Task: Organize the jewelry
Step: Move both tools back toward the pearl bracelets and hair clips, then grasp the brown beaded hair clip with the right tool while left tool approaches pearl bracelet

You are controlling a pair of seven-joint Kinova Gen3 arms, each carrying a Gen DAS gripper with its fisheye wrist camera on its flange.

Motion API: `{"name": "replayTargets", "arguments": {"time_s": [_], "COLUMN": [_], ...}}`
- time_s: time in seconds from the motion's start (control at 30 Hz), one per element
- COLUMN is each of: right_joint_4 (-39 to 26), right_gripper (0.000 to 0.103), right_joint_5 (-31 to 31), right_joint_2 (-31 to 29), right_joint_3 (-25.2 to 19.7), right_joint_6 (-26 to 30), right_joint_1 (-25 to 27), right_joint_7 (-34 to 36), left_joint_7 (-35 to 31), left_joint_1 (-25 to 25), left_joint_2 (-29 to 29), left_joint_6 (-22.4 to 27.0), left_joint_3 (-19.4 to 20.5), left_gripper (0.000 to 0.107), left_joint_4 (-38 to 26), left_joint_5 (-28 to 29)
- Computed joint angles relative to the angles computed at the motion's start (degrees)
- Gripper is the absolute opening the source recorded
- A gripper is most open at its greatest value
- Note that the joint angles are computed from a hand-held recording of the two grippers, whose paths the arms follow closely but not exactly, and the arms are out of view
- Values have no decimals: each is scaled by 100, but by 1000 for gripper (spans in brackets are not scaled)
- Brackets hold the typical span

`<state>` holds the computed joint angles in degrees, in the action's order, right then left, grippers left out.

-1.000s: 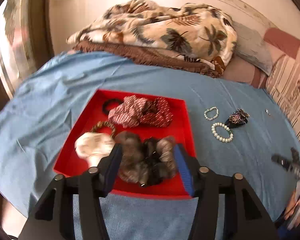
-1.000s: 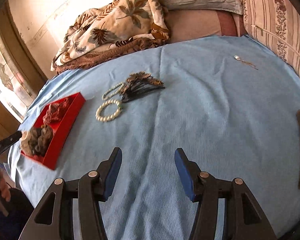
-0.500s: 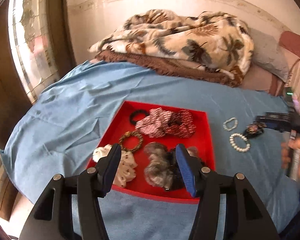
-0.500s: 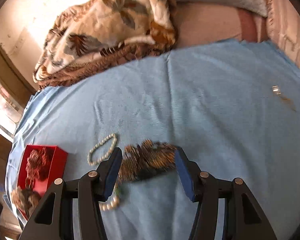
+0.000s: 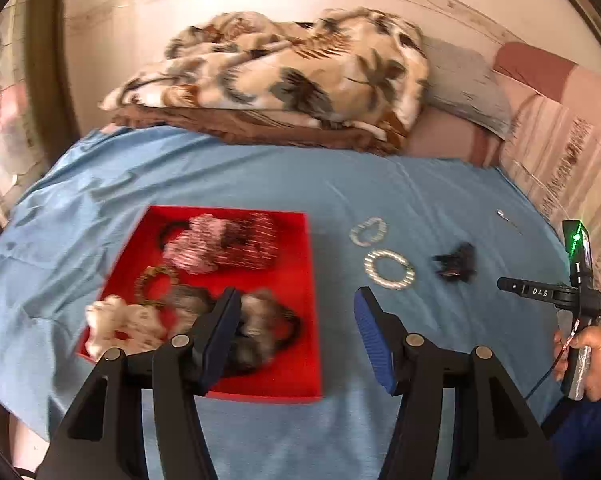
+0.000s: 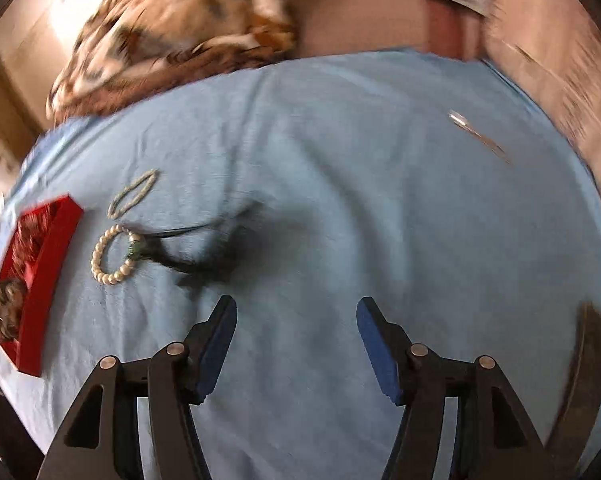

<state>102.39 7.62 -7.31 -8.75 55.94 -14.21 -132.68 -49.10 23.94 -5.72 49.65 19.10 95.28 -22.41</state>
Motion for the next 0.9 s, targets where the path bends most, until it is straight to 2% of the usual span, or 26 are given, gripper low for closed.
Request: {"name": "replayTargets", "arguments": {"time_s": [0.07,0.2,0.3,0.5,0.7,0.9], "right_joint_4": [427,906,1048,1010,1053,963], "right_gripper": [67,67,67,67,67,67], "right_joint_5": [-250,-479,-700,-931,-1239,-1666], "right_joint_2": [-420,-923,-1111,-1029,-976,-690], "right_joint_3": [123,84,135,109,212,394], "right_joint_6": [-313,-693,-867,-1052,-1262,-1685], "right_joint_1": [103,299,355,351,273,90], "right_joint_7": [-84,-207,-114,193,535,1065], "left_joint_7": [-67,-150,-280,-180,-384,-438], "left_joint_1": [96,413,659,1175,1302,1281], "left_joint_2": [139,468,784,1209,1471,1613], "left_joint_6": [70,283,373,468,622,464], "left_joint_3": [88,119,12,-220,-448,-618], "left_gripper": [58,59,73,80,80,80], "left_joint_4": [-135,-439,-691,-951,-1155,-1156], "left_joint_5": [16,28,256,148,340,553]}}
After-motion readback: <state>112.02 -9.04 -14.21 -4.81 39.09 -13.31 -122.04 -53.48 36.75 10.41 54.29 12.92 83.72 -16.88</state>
